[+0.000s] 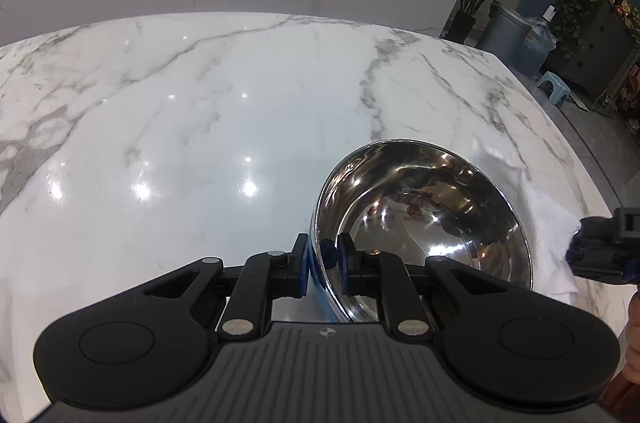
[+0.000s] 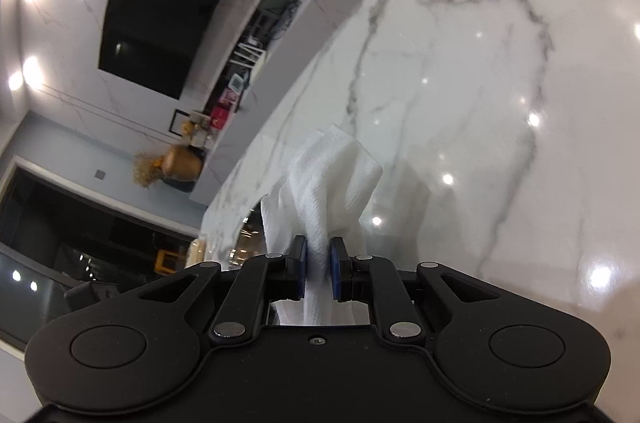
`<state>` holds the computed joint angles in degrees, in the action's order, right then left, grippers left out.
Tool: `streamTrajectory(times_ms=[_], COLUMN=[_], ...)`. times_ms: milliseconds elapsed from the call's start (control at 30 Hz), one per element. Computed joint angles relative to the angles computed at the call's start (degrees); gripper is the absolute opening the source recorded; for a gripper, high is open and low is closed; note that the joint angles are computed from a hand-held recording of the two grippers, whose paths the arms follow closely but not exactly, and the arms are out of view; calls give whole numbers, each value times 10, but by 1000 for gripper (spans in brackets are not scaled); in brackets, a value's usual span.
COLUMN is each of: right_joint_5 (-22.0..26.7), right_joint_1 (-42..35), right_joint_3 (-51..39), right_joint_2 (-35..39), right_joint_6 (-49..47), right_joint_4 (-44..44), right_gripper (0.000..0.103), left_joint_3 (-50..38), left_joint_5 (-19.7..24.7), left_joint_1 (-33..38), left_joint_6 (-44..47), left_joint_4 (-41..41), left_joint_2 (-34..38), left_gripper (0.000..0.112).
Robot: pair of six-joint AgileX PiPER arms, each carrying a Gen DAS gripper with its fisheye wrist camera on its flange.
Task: Clean bowl
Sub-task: 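Keep wiping the blue outer wall with the cloth in the right gripper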
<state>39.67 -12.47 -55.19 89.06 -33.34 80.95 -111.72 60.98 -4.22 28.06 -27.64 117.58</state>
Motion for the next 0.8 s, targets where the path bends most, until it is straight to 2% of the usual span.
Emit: streamTrajectory(times_ms=[233, 333, 500, 800], right_joint_5=[-8, -6, -10, -3], right_joint_1=[19, 29, 36, 37], right_joint_3=[-26, -38, -41, -49], right_joint_2=[18, 26, 27, 30], right_joint_6=[101, 142, 148, 146], right_joint_4=[-107, -153, -163, -172], right_gripper=[11, 11, 11, 11], left_joint_3=[-1, -8, -22, -34], left_joint_5=[6, 14, 55, 65], left_joint_1=[-3, -6, 1, 5], left_joint_6=[18, -3, -42, -47], left_joint_4=[-10, -5, 4, 9], left_joint_2=[1, 5, 9, 15], left_gripper=[13, 14, 23, 21])
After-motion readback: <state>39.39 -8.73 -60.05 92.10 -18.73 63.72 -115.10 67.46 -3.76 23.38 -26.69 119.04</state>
